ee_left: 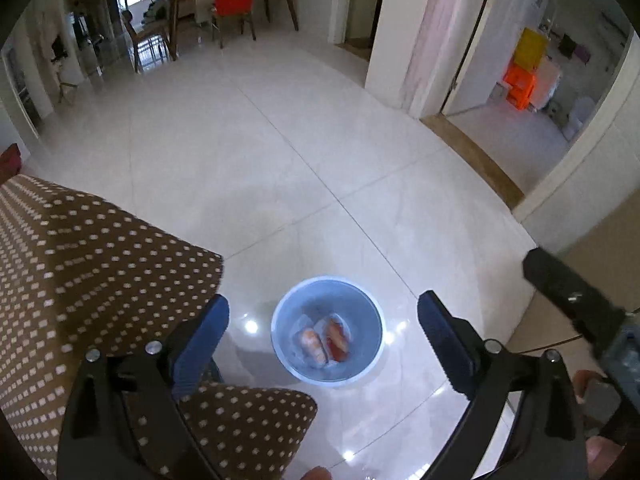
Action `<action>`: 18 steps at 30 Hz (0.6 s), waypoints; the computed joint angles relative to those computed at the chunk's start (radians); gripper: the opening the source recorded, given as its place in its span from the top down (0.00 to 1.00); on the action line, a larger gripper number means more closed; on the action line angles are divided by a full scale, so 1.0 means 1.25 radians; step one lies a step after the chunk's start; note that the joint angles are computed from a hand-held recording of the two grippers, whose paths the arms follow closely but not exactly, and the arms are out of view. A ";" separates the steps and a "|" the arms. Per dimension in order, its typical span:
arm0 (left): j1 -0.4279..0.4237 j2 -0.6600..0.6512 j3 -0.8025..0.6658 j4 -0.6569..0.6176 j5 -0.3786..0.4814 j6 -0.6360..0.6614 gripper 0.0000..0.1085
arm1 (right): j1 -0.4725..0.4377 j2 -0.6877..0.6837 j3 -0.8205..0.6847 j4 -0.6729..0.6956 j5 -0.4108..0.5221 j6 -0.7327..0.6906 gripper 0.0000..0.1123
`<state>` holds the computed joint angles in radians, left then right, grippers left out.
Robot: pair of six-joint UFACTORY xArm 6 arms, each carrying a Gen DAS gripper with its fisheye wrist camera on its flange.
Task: Collect trash
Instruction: 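Carry both bags to the blue wastebasket and open both grippers over it, then grasp the newspaper with the right gripper while the left grasps the blue tube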
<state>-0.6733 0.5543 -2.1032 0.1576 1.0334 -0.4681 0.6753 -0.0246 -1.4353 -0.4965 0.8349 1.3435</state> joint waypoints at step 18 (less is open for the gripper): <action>0.005 -0.400 0.419 0.171 -0.165 -0.147 0.13 | 0.160 0.044 -0.197 -0.155 0.178 0.038 0.14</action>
